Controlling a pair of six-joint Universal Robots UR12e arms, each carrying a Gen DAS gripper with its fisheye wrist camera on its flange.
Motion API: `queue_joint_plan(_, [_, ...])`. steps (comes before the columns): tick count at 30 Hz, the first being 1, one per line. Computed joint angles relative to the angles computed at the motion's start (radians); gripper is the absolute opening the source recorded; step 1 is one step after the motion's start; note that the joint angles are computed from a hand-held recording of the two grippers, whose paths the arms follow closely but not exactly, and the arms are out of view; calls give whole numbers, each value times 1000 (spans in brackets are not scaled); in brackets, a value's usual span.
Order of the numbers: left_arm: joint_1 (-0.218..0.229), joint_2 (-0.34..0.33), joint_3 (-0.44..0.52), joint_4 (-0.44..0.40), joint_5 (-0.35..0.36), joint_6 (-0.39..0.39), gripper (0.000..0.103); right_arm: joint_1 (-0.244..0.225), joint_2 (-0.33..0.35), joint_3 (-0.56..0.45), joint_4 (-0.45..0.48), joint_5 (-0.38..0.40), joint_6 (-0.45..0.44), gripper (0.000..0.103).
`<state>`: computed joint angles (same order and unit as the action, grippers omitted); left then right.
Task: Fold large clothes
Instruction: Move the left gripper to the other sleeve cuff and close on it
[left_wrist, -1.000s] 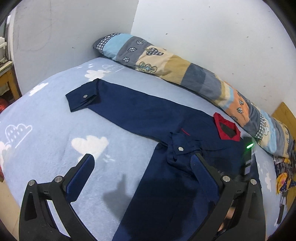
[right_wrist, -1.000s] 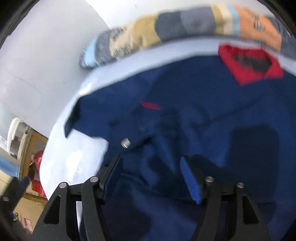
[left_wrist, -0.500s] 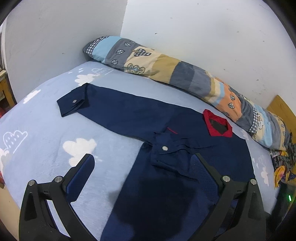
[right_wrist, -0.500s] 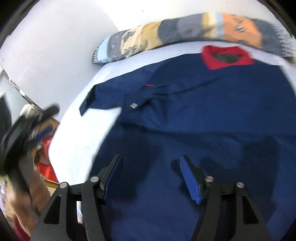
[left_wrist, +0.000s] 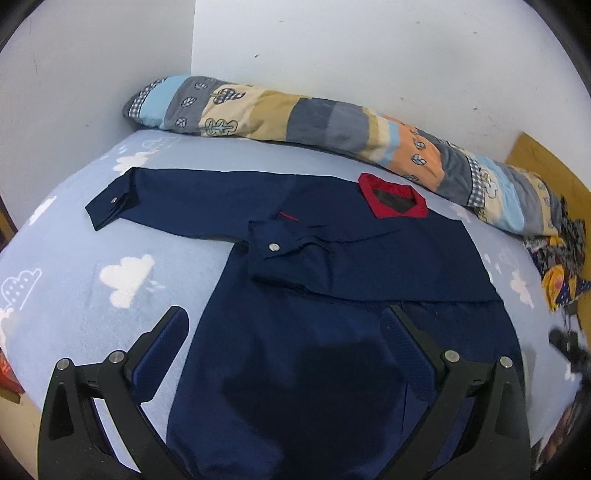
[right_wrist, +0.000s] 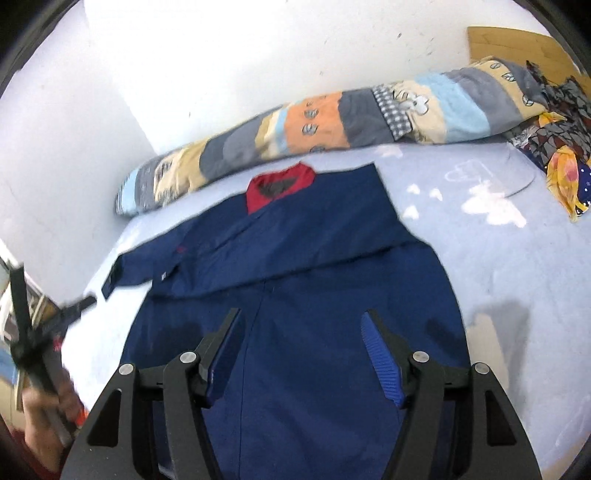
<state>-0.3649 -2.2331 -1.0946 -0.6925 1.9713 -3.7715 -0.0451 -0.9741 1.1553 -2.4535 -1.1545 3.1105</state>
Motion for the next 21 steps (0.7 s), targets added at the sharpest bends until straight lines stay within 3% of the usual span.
queue_joint_plan(3, [-11, 7, -12, -8, -18, -6, 103, 1, 21, 1, -70, 9, -7, 68])
queue_joint_plan(6, [-14, 26, -35, 9, -46, -19, 103, 1, 38, -24, 8, 10, -17, 67])
queue_joint_plan(8, [-17, 36, -52, 40, -6, -15, 103, -9, 48, -34, -27, 77, 16, 66])
queue_joint_plan(9, [-14, 42, -60, 45, 4, -25, 103, -10, 48, -31, -52, 70, 23, 67])
queue_joint_plan(11, [8, 55, -85, 65, -36, -57, 103, -13, 47, -26, -80, 50, 37, 69])
queue_joint_plan(18, [111, 85, -174, 152, -85, -199, 103, -17, 61, -43, -89, 117, 110, 68])
queue_joint_plan(21, [158, 99, -229, 167, -95, -247, 97, -4, 68, -57, -79, 112, 71, 68])
